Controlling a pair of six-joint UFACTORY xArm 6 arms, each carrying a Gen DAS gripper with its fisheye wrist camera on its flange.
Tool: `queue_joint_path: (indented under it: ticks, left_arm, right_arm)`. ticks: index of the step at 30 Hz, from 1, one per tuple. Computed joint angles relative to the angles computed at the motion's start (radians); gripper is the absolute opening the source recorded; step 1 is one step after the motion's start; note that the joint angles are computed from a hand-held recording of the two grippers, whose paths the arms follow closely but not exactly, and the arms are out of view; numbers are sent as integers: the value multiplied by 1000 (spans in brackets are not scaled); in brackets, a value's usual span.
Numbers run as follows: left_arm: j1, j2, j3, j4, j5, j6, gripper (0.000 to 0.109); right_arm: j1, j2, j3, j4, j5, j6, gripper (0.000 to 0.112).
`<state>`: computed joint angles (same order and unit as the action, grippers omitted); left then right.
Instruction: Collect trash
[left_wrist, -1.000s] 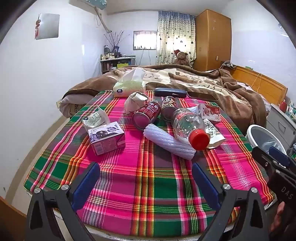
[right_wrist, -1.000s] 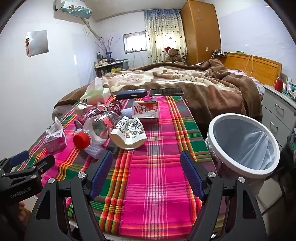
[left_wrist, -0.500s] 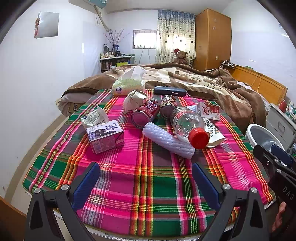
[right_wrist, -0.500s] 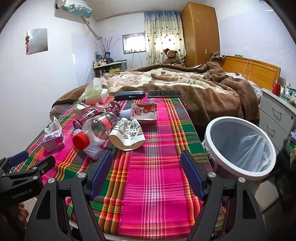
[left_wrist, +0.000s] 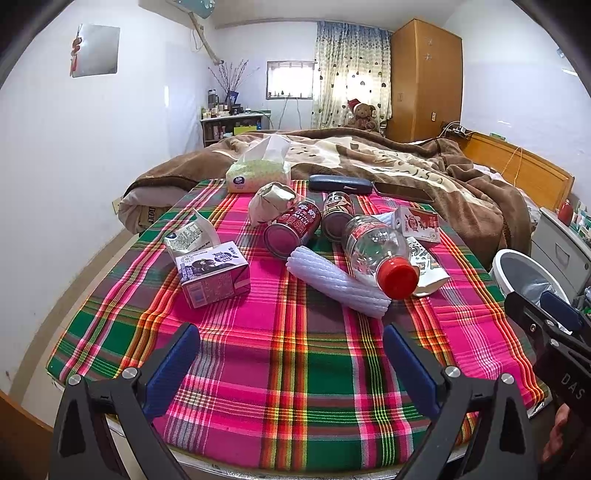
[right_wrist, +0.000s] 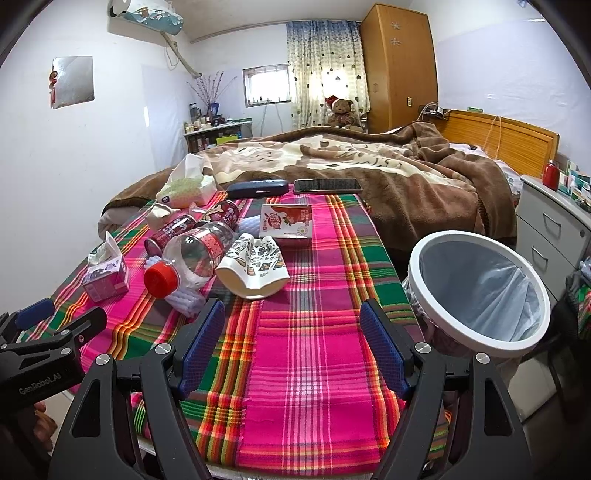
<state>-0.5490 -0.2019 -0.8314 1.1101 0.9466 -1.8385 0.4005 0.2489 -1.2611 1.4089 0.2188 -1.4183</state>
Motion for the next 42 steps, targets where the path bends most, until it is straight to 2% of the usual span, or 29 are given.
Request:
queue_joint_path:
  ticks: [42]
  left_arm:
    - [8,-23,26,5,-2,-15,100]
  right_arm:
    - [-2,0,0,-2,-5,-1,77]
